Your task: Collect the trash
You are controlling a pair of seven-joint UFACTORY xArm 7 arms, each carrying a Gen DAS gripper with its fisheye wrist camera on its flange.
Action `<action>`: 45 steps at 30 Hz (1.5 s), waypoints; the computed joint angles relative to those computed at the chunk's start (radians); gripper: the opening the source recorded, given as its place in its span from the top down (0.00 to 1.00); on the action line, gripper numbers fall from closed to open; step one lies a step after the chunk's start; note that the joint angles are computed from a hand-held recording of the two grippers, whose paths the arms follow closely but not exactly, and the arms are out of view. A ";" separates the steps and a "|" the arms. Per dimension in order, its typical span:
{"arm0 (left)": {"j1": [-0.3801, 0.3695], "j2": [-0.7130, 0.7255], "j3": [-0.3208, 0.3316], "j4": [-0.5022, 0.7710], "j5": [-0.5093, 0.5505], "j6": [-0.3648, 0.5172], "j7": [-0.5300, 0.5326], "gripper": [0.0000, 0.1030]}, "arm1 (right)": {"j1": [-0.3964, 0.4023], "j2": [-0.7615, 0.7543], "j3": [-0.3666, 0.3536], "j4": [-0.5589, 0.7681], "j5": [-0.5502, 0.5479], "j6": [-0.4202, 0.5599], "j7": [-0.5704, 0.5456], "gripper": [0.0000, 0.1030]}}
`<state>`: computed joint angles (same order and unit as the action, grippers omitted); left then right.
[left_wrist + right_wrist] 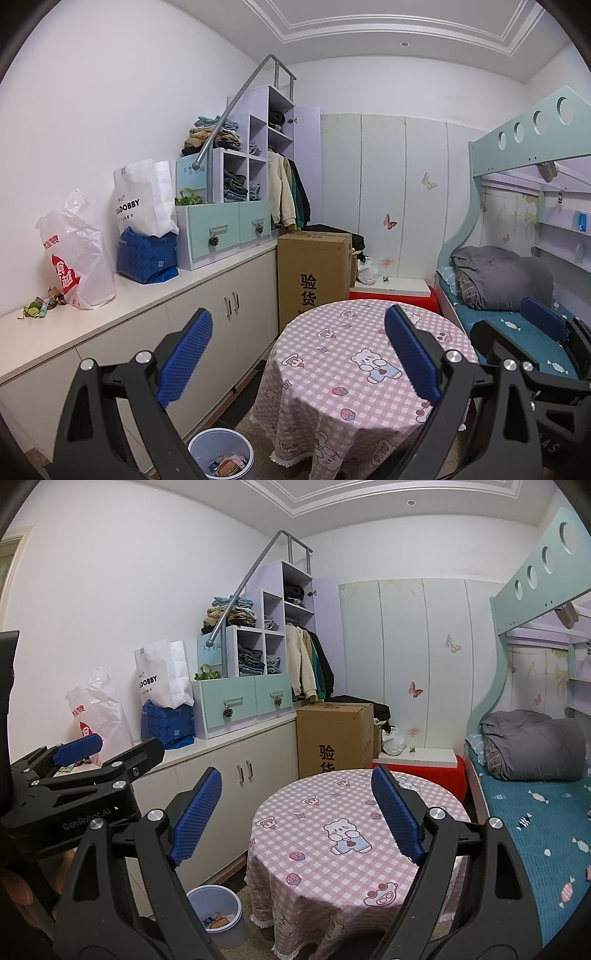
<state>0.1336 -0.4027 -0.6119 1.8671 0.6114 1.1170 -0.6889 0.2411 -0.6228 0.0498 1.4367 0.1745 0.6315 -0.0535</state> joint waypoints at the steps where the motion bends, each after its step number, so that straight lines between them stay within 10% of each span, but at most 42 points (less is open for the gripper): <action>1: 0.000 0.000 -0.003 0.000 0.001 0.001 -0.001 0.10 | 0.000 0.000 0.000 0.000 0.000 0.000 0.000 0.20; 45: -0.018 -0.022 0.044 -0.032 -0.032 -0.014 0.033 0.10 | 0.010 0.003 0.001 -0.002 0.003 -0.002 -0.007 0.20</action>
<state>0.1158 -0.4247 -0.5678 1.8347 0.5798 1.1034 -0.6556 0.2511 -0.6193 0.0505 1.4344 0.1773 0.6290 -0.0601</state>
